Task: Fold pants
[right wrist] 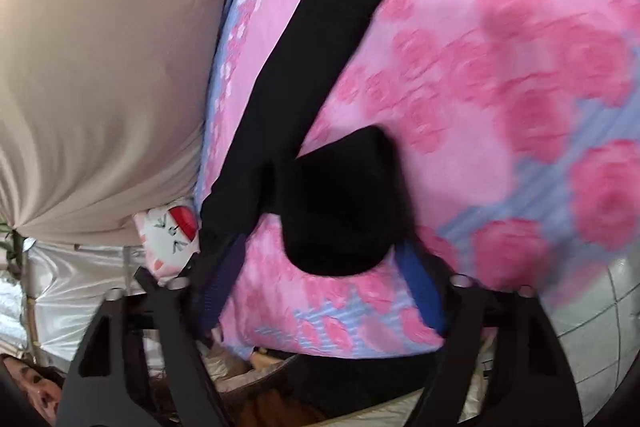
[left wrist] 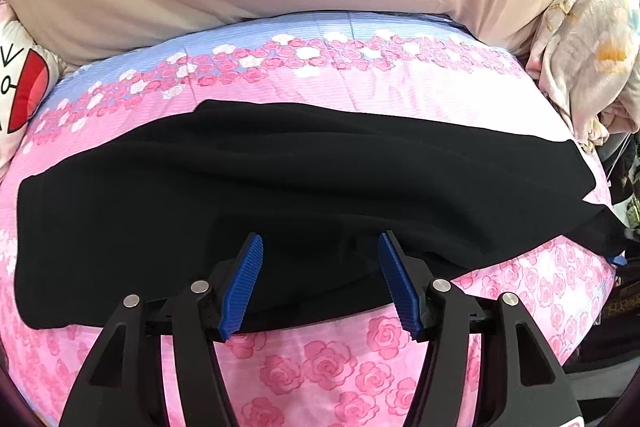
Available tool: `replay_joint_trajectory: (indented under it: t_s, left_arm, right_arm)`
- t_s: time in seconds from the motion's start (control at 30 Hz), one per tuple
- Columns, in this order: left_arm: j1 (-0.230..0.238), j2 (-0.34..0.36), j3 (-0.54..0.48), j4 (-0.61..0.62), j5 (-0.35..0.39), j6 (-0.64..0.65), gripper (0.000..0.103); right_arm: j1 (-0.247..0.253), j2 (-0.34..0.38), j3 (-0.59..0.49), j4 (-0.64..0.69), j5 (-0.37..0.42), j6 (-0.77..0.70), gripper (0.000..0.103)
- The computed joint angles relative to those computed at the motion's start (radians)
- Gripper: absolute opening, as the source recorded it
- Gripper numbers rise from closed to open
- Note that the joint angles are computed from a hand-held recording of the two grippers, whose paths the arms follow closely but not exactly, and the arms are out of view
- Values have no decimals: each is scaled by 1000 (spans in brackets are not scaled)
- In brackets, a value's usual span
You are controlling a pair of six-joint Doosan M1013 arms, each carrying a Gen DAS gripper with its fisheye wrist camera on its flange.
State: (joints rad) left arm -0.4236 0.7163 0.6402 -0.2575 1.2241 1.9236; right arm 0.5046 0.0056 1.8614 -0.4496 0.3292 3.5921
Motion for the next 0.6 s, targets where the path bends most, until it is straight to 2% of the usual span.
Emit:
replay_joint_trajectory:
  t_s: [0.03,0.07,0.1,0.17,0.23,0.27,0.3,0.33,0.37,0.4,0.43,0.47,0.5,0.57,0.6]
  left_arm:
    - [-2,3,-5,0,3,-3,58]
    - [-3,5,-7,-8,6,-3,58]
    - [-4,6,-10,-16,7,-5,58]
    - [-3,3,-9,-22,-3,-13,58]
    - [2,-7,3,-28,-26,-21,58]
    - [8,-15,15,-31,-43,-27,59]
    - [10,-19,21,-29,-49,-32,60]
    - [13,-19,24,-22,-50,-41,61]
    - [16,-20,27,-15,-49,-49,61]
    - [20,-18,29,-9,-43,-58,61]
    - [22,-16,29,-4,-38,-63,61]
    - [25,-12,26,6,-27,-74,61]
    - [26,-8,22,16,-20,-82,61]
    - [27,3,9,39,-7,-101,61]
    - [27,12,-4,47,2,-111,61]
  right_arm:
    - [-13,16,-29,45,47,-93,30]
    - [-20,30,-66,37,125,-148,18]
    - [-26,37,-96,7,191,-181,16]
    - [-6,61,-202,-178,383,-246,15]
    - [48,79,-291,-415,523,-351,15]
    - [82,102,-336,-521,639,-448,15]
    - [100,126,-364,-575,747,-521,22]
    - [111,155,-392,-585,878,-611,33]
    - [103,169,-392,-542,960,-649,80]
    - [92,172,-384,-491,1008,-662,92]
    - [74,167,-353,-401,1054,-654,91]
    - [69,150,-321,-364,1048,-622,90]
    - [66,132,-290,-339,1028,-565,84]
    - [62,78,-219,-321,905,-404,84]
    - [54,64,-204,-323,856,-369,84]
